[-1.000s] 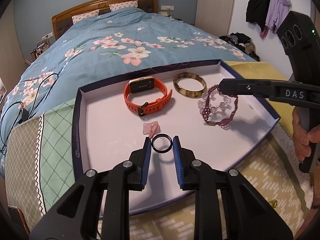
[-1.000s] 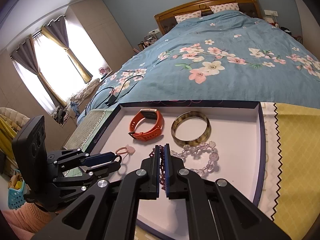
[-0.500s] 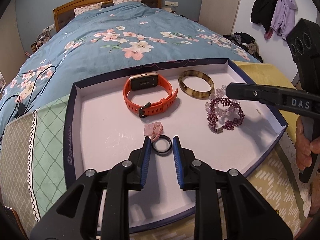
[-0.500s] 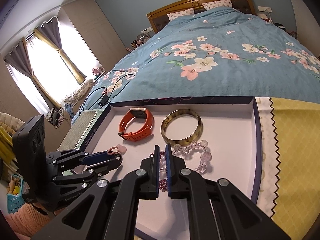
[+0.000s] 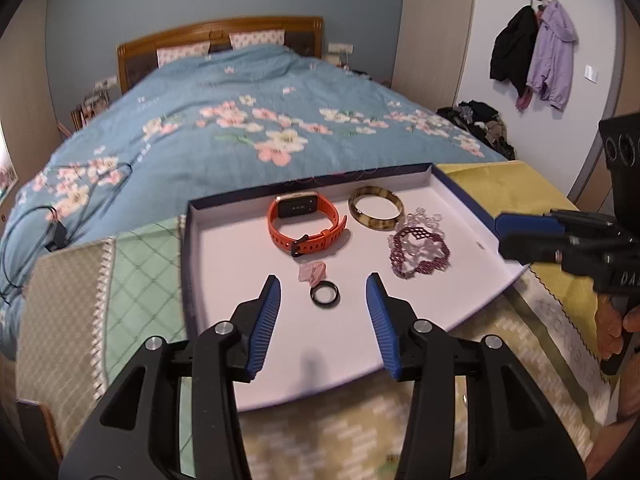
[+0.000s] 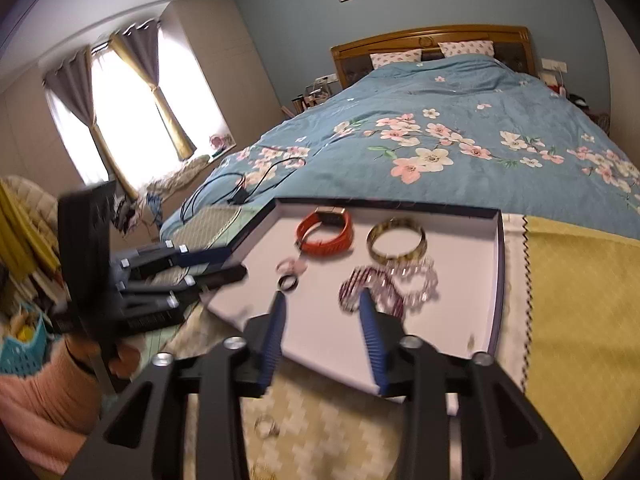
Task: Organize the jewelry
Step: 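Open the right tool to drop the necklace while the left tool releases the black ring in the box, then withdraw both open tools from the box toward the rings on the bed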
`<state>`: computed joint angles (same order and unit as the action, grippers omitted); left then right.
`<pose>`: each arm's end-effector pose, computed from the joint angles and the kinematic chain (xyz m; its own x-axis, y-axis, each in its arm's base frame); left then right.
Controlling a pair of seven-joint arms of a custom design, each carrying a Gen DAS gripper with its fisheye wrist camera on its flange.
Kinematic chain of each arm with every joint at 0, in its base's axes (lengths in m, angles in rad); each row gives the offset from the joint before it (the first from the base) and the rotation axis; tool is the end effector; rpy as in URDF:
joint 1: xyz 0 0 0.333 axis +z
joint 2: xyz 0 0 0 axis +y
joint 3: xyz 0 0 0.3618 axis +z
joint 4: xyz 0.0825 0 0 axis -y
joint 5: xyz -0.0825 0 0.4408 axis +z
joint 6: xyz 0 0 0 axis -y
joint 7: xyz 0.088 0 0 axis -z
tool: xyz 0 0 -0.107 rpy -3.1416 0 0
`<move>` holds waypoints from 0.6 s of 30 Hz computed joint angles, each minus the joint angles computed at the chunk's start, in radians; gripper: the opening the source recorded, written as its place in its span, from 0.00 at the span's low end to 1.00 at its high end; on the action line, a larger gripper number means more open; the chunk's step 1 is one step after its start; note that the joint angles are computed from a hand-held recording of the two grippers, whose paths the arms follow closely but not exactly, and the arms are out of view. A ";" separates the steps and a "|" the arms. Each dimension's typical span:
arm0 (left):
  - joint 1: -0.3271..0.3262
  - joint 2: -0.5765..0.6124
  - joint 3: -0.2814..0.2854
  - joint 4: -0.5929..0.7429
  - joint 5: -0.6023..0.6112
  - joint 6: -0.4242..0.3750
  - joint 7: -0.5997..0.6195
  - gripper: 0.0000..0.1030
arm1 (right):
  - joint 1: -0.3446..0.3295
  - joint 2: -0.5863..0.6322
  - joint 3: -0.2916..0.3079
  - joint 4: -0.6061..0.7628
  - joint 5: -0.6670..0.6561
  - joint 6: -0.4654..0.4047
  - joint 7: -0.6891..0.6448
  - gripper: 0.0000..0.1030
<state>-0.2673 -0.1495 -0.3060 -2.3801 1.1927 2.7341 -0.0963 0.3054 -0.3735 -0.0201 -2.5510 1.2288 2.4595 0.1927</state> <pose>0.4340 -0.3254 0.4223 0.0421 -0.9976 0.0548 -0.6642 -0.0689 -0.7444 0.4493 0.1308 0.4376 0.7491 -0.5922 -0.2969 -0.5762 -0.3614 -0.7331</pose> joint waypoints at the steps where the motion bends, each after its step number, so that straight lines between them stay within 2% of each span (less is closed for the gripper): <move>1: -0.005 -0.026 -0.004 -0.020 0.003 0.000 -0.007 0.44 | -0.004 -0.020 0.001 -0.021 -0.024 -0.010 0.001 0.36; 5: -0.021 -0.105 -0.027 -0.088 -0.019 -0.011 -0.018 0.45 | -0.018 -0.072 -0.002 -0.079 -0.102 -0.051 0.027 0.36; 8: -0.035 -0.152 -0.045 -0.136 -0.055 -0.027 -0.017 0.45 | -0.022 -0.098 0.004 -0.117 -0.148 -0.048 0.050 0.36; 12: -0.057 -0.196 -0.062 -0.193 -0.114 -0.013 -0.010 0.46 | -0.021 -0.127 0.002 -0.158 -0.186 -0.048 0.070 0.36; 15: -0.068 -0.210 -0.077 -0.224 -0.136 -0.002 -0.002 0.49 | -0.019 -0.158 0.016 -0.198 -0.215 -0.013 0.080 0.36; 18: -0.084 -0.222 -0.087 -0.251 -0.164 0.016 0.004 0.49 | -0.015 -0.171 0.005 -0.220 -0.236 -0.026 0.099 0.36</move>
<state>-0.3508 -0.3716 -0.3929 -2.6316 1.0290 2.7505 -0.0924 0.2904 -0.5448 -0.0153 -2.7714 0.9932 2.4332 0.2920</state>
